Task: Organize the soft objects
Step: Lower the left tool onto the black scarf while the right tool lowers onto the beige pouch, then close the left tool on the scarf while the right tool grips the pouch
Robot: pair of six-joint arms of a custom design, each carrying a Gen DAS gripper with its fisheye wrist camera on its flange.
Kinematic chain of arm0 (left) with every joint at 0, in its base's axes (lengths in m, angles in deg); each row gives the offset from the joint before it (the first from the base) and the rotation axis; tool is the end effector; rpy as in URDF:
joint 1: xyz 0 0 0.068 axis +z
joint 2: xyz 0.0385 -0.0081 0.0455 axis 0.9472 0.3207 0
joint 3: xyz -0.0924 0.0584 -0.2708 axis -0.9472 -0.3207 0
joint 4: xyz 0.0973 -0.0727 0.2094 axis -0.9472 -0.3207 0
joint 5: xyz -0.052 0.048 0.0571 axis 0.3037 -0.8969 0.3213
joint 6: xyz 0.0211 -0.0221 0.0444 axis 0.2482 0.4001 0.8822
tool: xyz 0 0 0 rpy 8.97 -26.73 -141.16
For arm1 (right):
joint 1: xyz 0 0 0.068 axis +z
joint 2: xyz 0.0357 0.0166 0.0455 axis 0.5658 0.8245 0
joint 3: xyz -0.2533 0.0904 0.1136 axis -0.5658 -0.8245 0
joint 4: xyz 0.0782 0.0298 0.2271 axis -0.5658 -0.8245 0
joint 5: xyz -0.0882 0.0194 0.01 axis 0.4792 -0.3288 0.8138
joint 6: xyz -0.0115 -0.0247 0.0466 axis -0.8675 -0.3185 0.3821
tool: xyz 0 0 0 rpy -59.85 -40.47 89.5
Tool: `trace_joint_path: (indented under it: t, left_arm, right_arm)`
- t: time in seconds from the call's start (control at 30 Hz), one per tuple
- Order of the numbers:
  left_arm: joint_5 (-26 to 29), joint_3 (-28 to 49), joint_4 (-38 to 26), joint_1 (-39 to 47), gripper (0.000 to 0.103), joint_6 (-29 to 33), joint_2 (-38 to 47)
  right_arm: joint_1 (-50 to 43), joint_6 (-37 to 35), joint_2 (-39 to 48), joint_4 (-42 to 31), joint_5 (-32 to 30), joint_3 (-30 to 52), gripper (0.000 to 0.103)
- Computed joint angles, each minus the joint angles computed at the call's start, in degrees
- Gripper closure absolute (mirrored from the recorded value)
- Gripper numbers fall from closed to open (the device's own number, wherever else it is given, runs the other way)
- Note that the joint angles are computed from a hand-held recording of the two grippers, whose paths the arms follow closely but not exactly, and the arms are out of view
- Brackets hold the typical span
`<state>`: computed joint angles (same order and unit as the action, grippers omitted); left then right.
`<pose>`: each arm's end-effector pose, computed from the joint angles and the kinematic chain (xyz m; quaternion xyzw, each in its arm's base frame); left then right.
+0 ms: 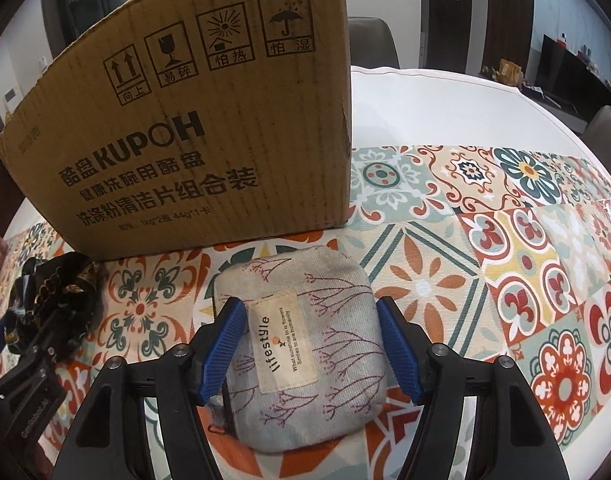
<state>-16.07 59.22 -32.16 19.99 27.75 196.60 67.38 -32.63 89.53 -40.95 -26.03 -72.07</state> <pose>0.2025 -0.2182 0.0376 0.0386 0.9194 0.0581 0.3871 0.1875 0.1049 0.0533 0.1210 0.9362 0.0099 0.3299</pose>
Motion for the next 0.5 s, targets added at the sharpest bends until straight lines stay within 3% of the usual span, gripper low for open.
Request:
trace_joint_path:
  t: [0.17, 0.27, 0.33, 0.4, 0.5]
  left_arm:
    - [3.38, 1.13, -0.48, 1.46, 0.024, 0.03, 0.98]
    - [4.63, 1.77, -0.98, 2.07, 0.035, 0.42, 1.43]
    - [5.14, 1.59, -0.58, 2.18, 0.048, 0.80, 1.41]
    - [5.01, 1.40, -0.29, 1.90, 0.058, 1.40, 1.28]
    - [5.59, 1.04, 0.41, 1.50, 0.070, 2.74, 0.79]
  right_arm:
    - [-0.83, -0.81, 1.06, 0.76, -0.26, 0.57, 0.037]
    - [-0.73, -0.84, 0.96, 0.76, -0.69, 0.60, 0.044]
    - [-0.53, -0.75, 0.33, 0.15, -1.06, 0.65, 0.048]
    - [0.30, -0.25, -0.89, -1.05, -1.27, 0.66, 0.067]
    - [0.65, -0.21, -2.12, -1.34, -2.56, 0.23, 0.079]
